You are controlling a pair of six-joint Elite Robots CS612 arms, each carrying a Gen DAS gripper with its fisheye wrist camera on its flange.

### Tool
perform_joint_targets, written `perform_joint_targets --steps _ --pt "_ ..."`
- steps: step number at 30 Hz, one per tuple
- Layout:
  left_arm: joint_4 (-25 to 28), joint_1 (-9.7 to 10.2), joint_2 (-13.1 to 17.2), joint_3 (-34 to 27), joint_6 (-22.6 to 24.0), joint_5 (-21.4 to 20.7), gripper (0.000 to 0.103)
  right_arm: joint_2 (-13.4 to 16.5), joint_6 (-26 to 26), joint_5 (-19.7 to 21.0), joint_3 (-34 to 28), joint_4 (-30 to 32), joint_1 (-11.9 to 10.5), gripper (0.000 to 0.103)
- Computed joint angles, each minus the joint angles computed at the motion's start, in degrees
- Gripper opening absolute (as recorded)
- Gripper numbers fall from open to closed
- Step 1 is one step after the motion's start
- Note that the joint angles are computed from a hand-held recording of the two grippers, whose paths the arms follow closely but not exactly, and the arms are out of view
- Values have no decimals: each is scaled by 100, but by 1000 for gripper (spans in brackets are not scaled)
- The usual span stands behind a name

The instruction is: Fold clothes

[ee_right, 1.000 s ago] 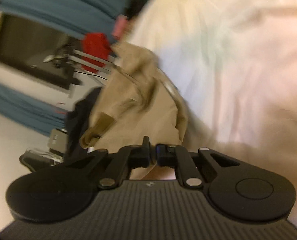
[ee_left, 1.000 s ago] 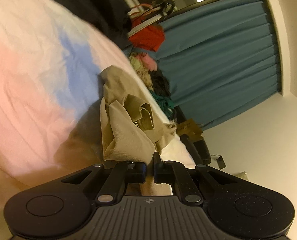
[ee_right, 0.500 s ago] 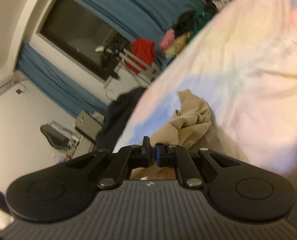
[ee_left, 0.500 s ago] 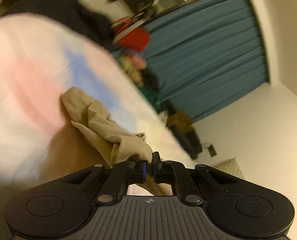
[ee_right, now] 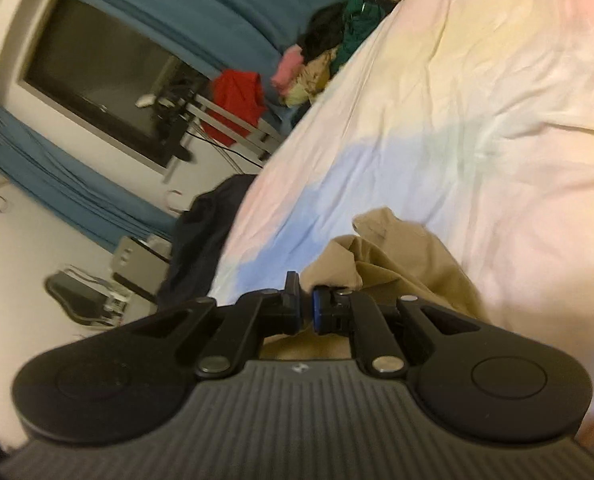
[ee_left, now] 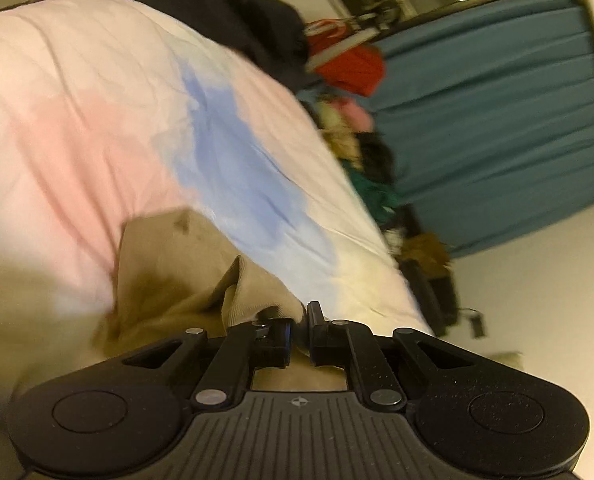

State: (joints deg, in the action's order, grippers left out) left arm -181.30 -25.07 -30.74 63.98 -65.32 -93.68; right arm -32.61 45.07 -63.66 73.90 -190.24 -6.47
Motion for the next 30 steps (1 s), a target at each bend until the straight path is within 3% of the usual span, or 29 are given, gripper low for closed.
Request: perform_joint_targets --steps 5,10,13,15,20,22,23,24,25,27,30 --pt "1130 117 600 -1172 334 133 9 556 -211 -323 -1041 1009 110 10" --pt "1081 96 1073 -1751 776 509 9 979 -324 -428 -1622 1286 142 10" --pt "1262 54 1200 -1935 1015 760 9 1132 -515 -566 -1913 1616 189 11" --pt "1339 76 1295 -2089 1061 709 9 1166 -668 -576 -1987 1713 190 11" --pt "1202 96 1273 -1983 1079 613 9 1176 -733 -406 -1926 1466 168 12" --pt "1071 87 1191 -1859 1112 587 16 1116 -703 -239 -1807 1245 136 13" --pt "968 81 1150 -1796 1179 580 31 1077 -716 -119 -1729 1080 116 15" --pt "811 67 1094 -1701 1316 611 47 1038 -755 29 -1648 876 93 25" --pt "657 48 1037 -1603 1490 669 55 1002 -789 178 -1574 675 71 35" --pt "365 -6 897 -1371 1925 869 75 980 -729 471 -1434 -39 27 93" --pt "20 -93 720 -1071 2676 1133 84 893 -909 480 -1209 -801 22 95"
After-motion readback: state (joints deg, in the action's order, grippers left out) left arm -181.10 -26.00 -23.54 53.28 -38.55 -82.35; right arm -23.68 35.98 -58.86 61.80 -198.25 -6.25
